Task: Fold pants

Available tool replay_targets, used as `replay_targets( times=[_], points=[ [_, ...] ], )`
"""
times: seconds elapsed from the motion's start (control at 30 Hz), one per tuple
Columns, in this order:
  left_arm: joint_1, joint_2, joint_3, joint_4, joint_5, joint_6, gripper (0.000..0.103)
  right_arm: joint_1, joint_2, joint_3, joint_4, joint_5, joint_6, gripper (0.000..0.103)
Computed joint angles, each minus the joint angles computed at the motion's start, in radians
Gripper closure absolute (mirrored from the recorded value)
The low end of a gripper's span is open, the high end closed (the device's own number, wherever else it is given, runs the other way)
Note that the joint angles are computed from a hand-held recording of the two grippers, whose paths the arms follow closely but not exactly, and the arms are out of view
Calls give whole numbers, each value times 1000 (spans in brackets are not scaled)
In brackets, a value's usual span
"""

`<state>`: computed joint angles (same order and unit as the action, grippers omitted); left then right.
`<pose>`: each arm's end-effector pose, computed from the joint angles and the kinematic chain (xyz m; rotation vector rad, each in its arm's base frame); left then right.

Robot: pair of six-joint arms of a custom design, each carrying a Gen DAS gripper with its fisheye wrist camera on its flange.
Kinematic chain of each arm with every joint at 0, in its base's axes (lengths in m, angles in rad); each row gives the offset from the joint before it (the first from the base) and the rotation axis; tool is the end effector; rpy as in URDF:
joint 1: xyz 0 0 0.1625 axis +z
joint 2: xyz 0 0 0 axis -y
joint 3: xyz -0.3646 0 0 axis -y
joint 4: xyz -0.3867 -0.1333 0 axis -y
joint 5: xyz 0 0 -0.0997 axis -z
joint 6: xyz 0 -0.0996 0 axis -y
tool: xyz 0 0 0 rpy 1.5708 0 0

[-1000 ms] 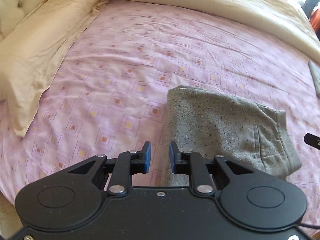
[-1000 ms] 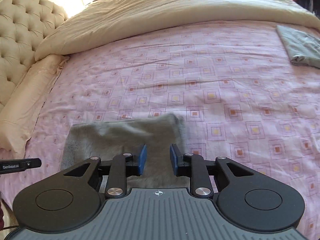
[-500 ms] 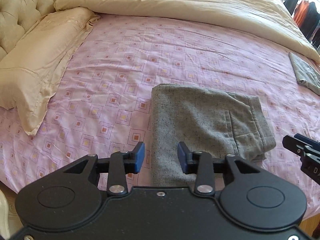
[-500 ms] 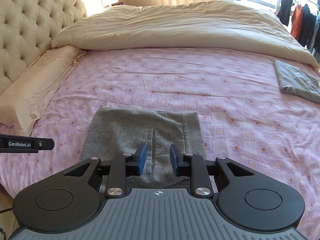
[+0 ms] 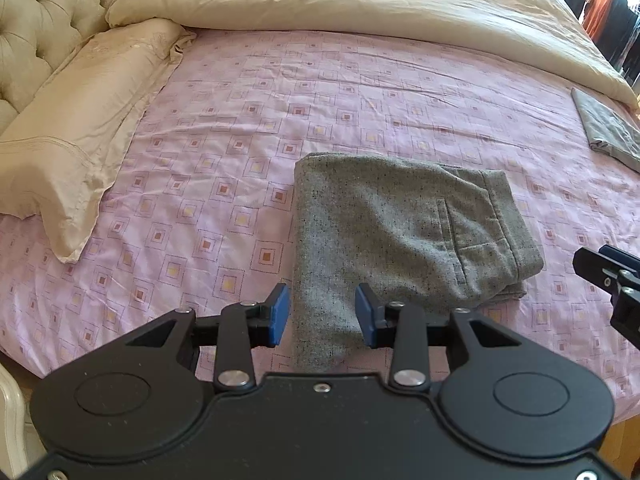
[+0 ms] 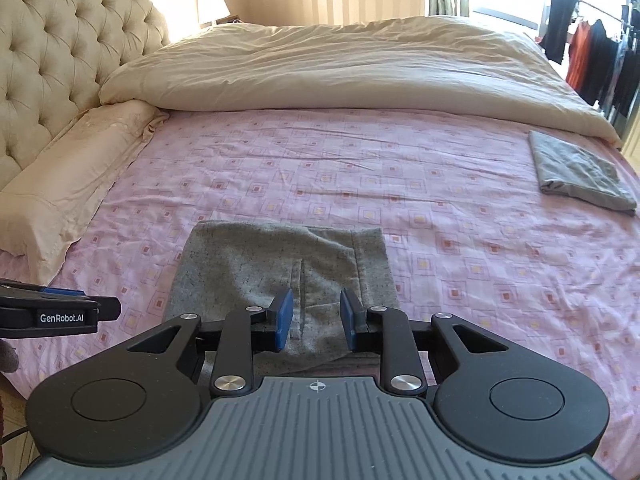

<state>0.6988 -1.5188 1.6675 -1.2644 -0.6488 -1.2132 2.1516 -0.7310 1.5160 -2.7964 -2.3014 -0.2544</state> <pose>-0.2188 -0.4616 0.3714 -0.1250 2.2257 -0.6916 0.4218 -0.5208 0.1080 0.7876 -2.2833 0.6813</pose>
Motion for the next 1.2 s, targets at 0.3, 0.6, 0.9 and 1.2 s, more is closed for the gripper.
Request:
replay_targets(
  times=[0.3, 0.6, 0.9, 1.2],
  points=[
    [-9, 14, 1, -10, -7, 10, 57, -2, -23, 27, -16, 3, -5, 78],
    [-8, 25, -1, -25, -14, 38, 57, -8, -29, 28, -9, 7, 3, 78],
    [-7, 28, -3, -22, -17, 38, 57, -9, -22, 21, -2, 7, 10, 78],
    [-2, 30, -4, -31, -15, 58, 57, -10, -18, 18, -1, 6, 15, 78]
  ],
)
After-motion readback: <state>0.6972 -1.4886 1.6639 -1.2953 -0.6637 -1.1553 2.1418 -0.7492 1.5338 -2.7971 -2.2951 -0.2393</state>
